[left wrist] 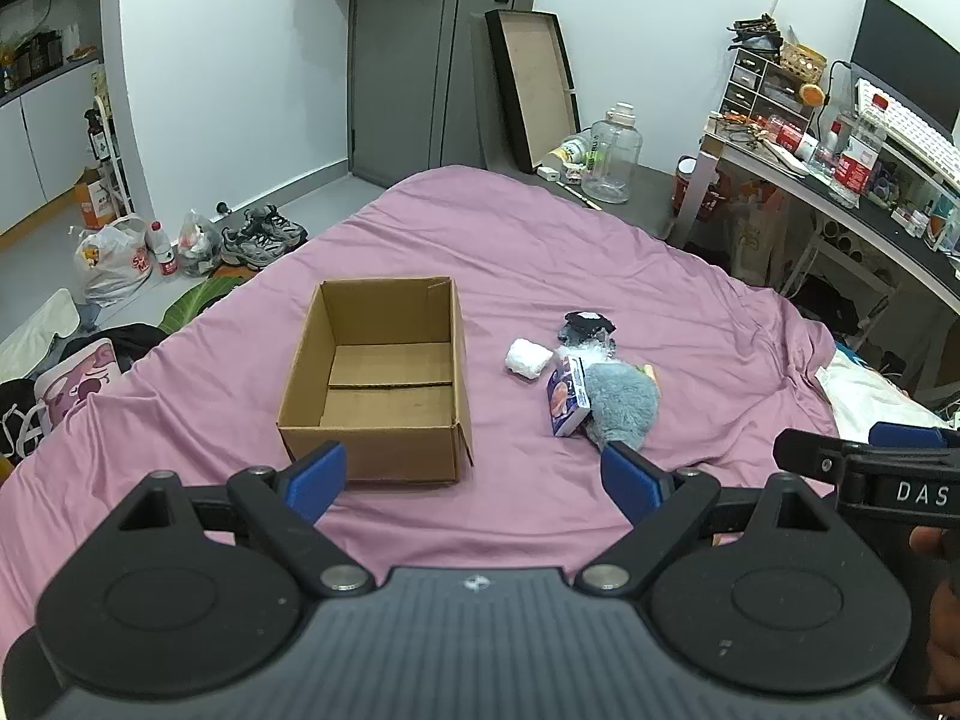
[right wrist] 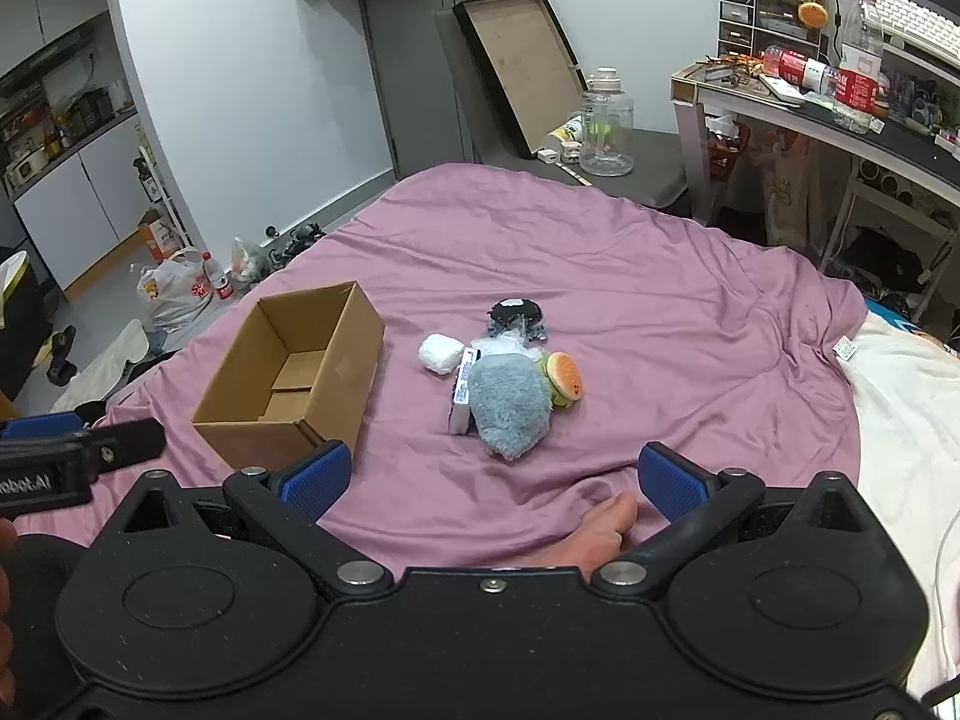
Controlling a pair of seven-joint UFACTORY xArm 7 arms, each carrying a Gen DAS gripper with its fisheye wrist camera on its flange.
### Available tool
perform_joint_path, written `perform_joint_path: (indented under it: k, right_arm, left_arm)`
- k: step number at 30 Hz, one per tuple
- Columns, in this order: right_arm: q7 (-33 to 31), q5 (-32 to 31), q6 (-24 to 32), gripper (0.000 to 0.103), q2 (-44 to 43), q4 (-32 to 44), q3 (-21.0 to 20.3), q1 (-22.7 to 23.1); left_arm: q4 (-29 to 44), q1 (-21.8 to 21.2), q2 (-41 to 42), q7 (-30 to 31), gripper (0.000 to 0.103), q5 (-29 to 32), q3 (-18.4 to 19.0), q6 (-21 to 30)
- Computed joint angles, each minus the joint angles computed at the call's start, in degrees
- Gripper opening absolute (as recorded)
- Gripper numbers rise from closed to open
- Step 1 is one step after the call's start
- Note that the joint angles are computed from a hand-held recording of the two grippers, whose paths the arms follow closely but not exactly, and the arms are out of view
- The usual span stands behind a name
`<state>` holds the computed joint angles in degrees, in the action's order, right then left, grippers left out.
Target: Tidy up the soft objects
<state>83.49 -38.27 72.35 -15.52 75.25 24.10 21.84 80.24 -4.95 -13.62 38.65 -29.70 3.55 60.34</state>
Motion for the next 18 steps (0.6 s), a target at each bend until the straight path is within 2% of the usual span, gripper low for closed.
perform_joint_path:
  k: [5,18]
  right_arm:
    - [0.19,1.18,-3.31,0.103,-1.56,-2.87,-1.07,-0.51]
    - [2.09,4.4,-13.97,0.103,-7.18,-12.78,-3.38,-6.27]
  left_arm:
    - [-2.05,-0.34,-0.79,0.3,0.091,-0.14,-0.42,-4.41]
    - [-1.24,-1.55,2.9,-3.37,0.09,1.3,-2.57,-5.48]
